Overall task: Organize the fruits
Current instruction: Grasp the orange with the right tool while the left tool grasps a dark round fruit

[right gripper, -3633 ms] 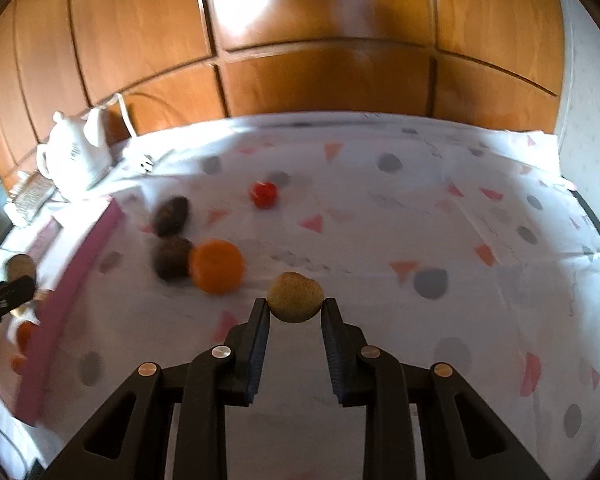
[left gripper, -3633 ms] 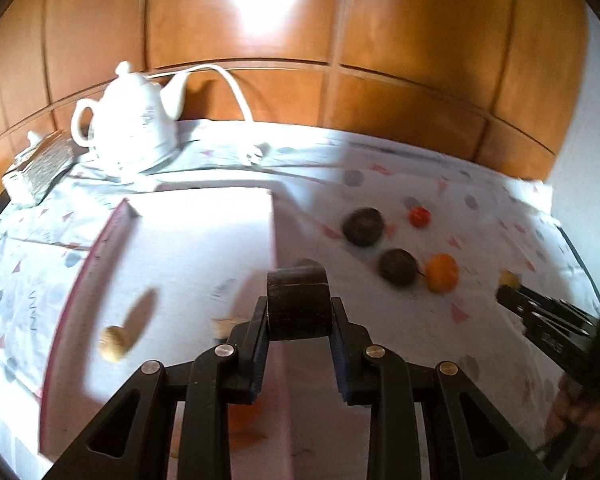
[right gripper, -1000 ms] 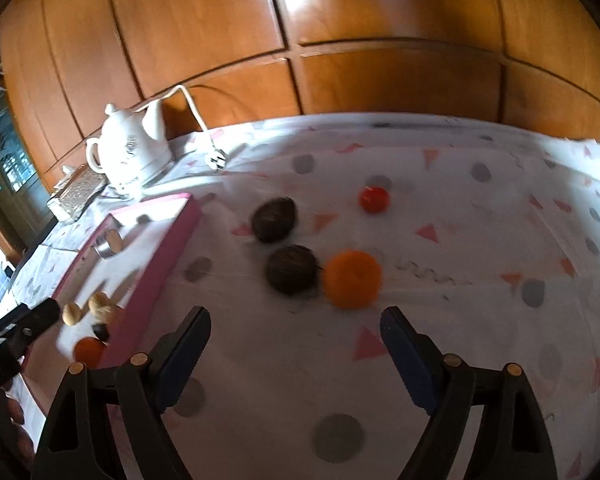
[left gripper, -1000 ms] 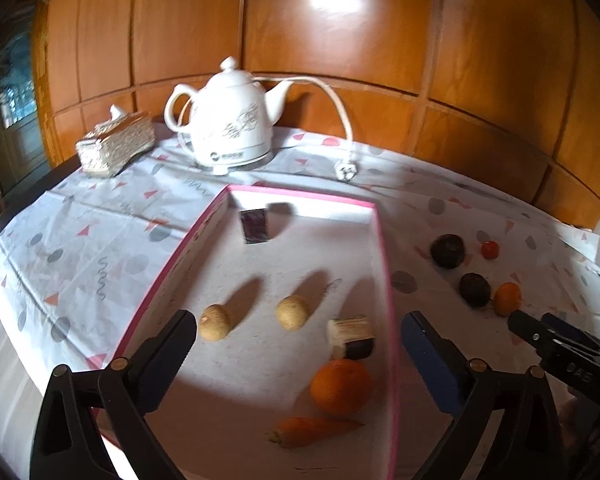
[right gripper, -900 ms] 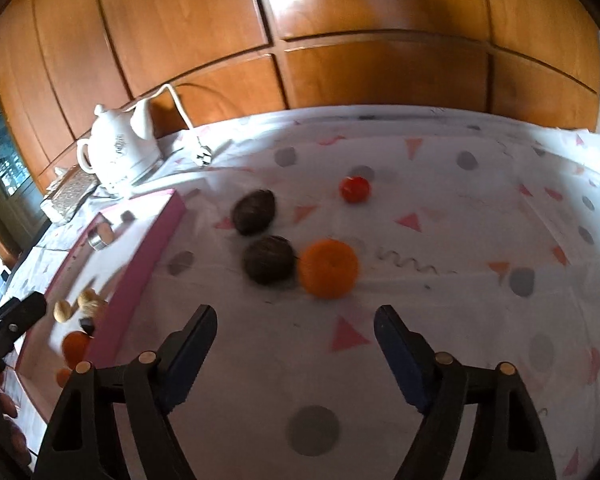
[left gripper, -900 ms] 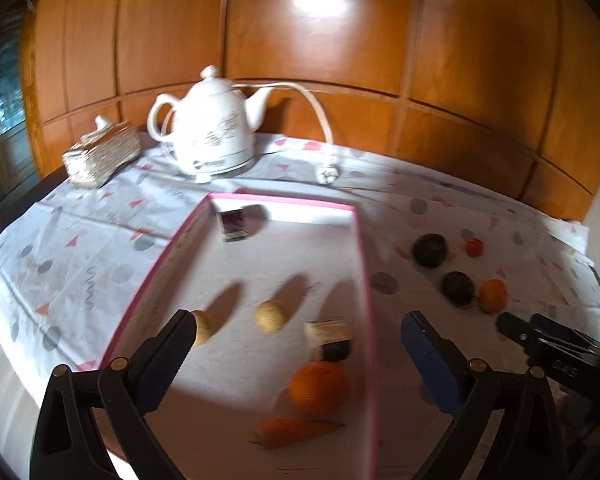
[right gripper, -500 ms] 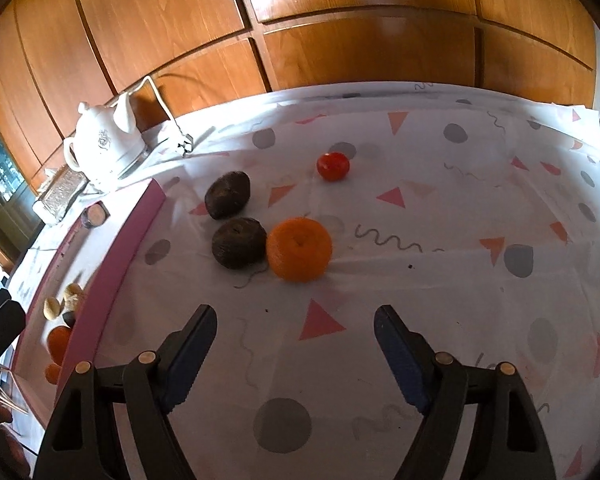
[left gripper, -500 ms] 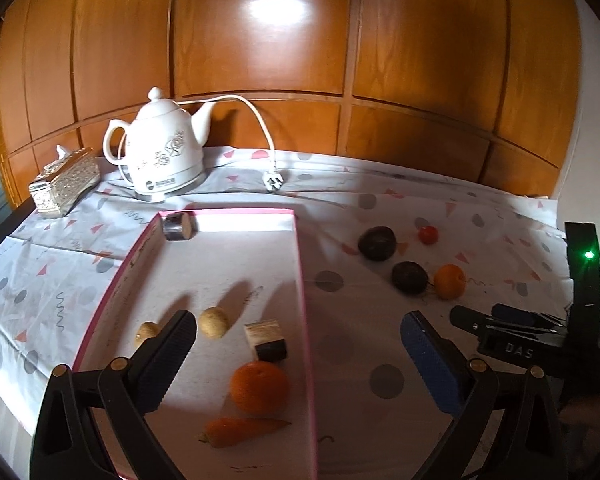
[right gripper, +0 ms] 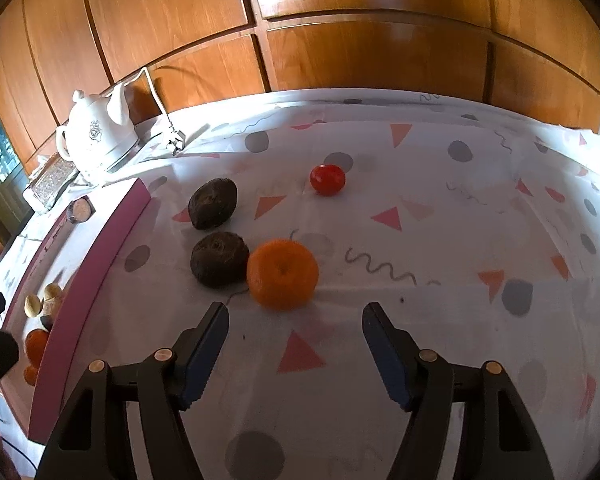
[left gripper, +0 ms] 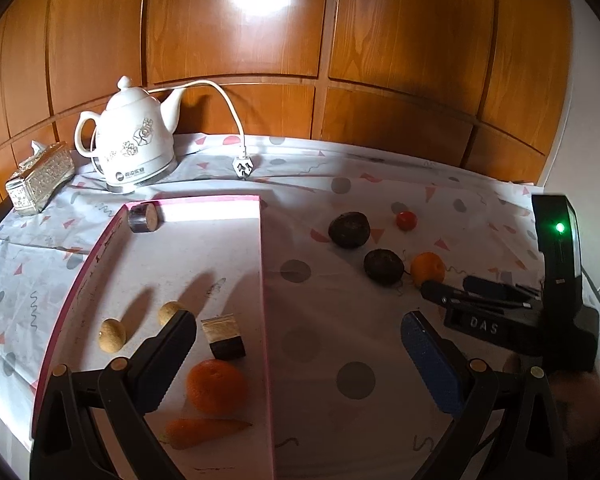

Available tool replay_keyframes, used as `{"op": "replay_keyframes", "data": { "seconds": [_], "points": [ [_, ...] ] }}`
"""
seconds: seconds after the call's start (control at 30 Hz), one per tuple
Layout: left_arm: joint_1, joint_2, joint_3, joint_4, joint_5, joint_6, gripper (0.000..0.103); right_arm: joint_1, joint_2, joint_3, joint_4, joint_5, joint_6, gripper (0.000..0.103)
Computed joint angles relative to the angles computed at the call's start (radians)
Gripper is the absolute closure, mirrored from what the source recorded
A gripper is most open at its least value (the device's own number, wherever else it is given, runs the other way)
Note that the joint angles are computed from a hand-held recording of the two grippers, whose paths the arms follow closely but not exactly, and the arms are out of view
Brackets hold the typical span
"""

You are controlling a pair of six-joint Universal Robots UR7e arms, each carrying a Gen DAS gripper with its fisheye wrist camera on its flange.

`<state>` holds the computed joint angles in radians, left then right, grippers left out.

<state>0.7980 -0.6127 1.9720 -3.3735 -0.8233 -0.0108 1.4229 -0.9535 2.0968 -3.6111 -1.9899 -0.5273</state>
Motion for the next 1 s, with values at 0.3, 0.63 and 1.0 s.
{"op": "replay_keyframes", "data": {
  "seconds": [0.3, 0.63, 1.0],
  "points": [
    [0.012, 0.003, -0.041, 0.079, -0.043, -0.027, 0.0, 0.005, 0.044, -0.075, 0.046, -0.018, -0.069, 0.064],
    [0.022, 0.058, -0.147, 0.204, -0.117, -0.038, 0.0, -0.004, 0.065, -0.072, -0.142, -0.149, -0.106, 0.065],
    [0.042, 0.151, -0.29, 0.326, -0.099, -0.135, 0.008, -0.059, 0.009, -0.041, -0.099, -0.062, -0.026, 0.064]
  ]
}}
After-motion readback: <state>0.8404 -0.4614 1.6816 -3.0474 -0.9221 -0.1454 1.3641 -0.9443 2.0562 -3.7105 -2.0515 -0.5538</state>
